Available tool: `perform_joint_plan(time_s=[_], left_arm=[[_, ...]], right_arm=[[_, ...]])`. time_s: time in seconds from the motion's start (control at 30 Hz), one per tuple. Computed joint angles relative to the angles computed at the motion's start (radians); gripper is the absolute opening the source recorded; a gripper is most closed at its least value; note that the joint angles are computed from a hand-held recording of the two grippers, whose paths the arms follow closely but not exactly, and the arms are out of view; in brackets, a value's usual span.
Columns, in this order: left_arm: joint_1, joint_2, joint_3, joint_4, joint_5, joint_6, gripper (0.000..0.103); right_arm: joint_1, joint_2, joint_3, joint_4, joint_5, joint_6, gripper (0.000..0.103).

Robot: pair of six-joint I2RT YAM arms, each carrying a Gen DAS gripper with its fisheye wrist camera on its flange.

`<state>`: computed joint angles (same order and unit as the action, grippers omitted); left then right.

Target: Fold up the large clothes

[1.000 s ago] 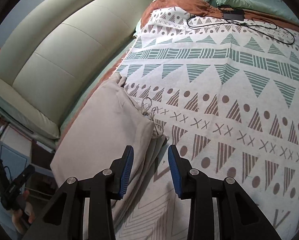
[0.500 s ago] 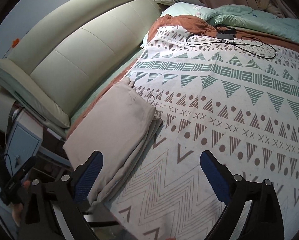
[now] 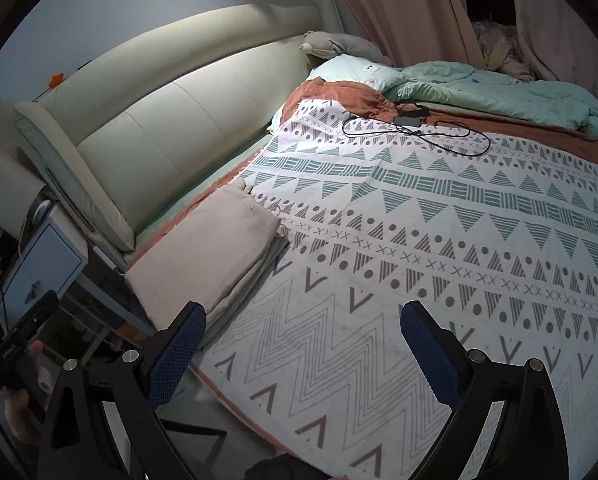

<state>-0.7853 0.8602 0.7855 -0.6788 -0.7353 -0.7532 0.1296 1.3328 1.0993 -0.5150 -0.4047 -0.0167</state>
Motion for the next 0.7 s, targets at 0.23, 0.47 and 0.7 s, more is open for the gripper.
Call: perform_joint_plan(time_s=[0.23,0.47,0.7], left_arm=[[-0.329,0.093,0.098,-0.242,-0.229,-0.301,0.103],[-0.586,0.301,0.247,-0.533,-0.349,-0.654,0.103],[-0.785,0.497,0.351,-0.739,-0.371,-0.98,0.103]], right_arm=[[-0.149,-0.225,-0.151,-0.043,-0.066,-0.092,0.098],[-0.38,-0.421,-0.248,-0.148,-0.174,-0.244,0.098],[-0.754,-0.61,-0.308,-0.361,-0.376,-0.521,0.098]])
